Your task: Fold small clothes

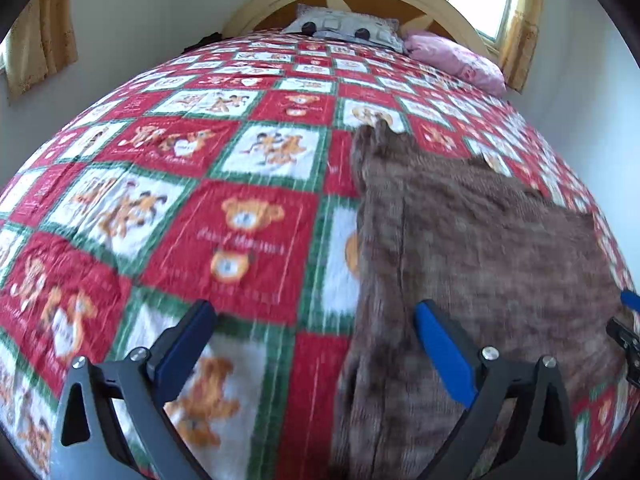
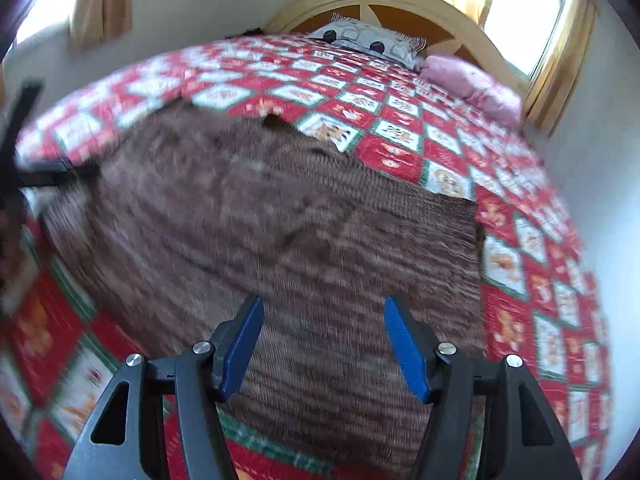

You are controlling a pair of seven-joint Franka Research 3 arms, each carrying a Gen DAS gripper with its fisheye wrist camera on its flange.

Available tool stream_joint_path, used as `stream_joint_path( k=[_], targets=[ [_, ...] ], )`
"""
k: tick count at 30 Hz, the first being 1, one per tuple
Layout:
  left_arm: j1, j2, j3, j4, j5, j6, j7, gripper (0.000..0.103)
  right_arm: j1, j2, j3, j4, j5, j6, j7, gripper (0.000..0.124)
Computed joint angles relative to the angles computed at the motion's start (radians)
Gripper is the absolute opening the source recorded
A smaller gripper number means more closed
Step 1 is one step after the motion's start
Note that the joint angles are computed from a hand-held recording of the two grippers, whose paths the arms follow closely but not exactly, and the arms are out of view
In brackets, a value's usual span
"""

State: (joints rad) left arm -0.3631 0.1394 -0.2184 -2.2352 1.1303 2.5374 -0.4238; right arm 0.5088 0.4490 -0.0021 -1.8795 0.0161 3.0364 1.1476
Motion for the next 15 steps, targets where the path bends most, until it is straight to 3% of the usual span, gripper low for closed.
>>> stream_joint_path(
  k=[2,3,6,9,12,13,15],
  targets=[
    [-0.012,-0.001,-0.015,0.002,-0.030,-0.027,0.057,0.102,0.082,-0.008,-0.109,-0.032,-0.044,0.015,0.096,0.063],
    [-0.020,-0.006,-0.020,-0.004,-0.026,-0.030,0.065,0.102,0.074,-0.020,-0.113,-0.051,-0.028,0.017,0.122,0.063],
    [-0.024,-0.030,-0.022,-0.036,0.012,0.023,0.047,0.099,-0.083,-0.075,0.003,-0.124,0.096,0.049,0.125,0.063],
    [-0.017,-0.039,-0.021,-0.051,0.054,0.083,0.037,0.093,-0.101,-0.113,-0.030,-0.188,0.128,0.075,0.171,0.063],
    [-0.011,-0.030,-0.021,-0.045,0.051,0.110,0.065,0.088,-0.162,-0.125,0.009,-0.206,0.161,0.053,0.158,0.063],
    [-0.013,-0.029,-0.022,-0.043,0.049,0.106,0.069,0.086,-0.197,-0.126,0.044,-0.207,0.184,0.047,0.137,0.063],
    [-0.015,-0.029,-0.021,-0.041,0.062,0.113,0.069,0.069,-0.299,-0.120,0.152,-0.189,0.276,0.007,0.063,0.063]
  ],
)
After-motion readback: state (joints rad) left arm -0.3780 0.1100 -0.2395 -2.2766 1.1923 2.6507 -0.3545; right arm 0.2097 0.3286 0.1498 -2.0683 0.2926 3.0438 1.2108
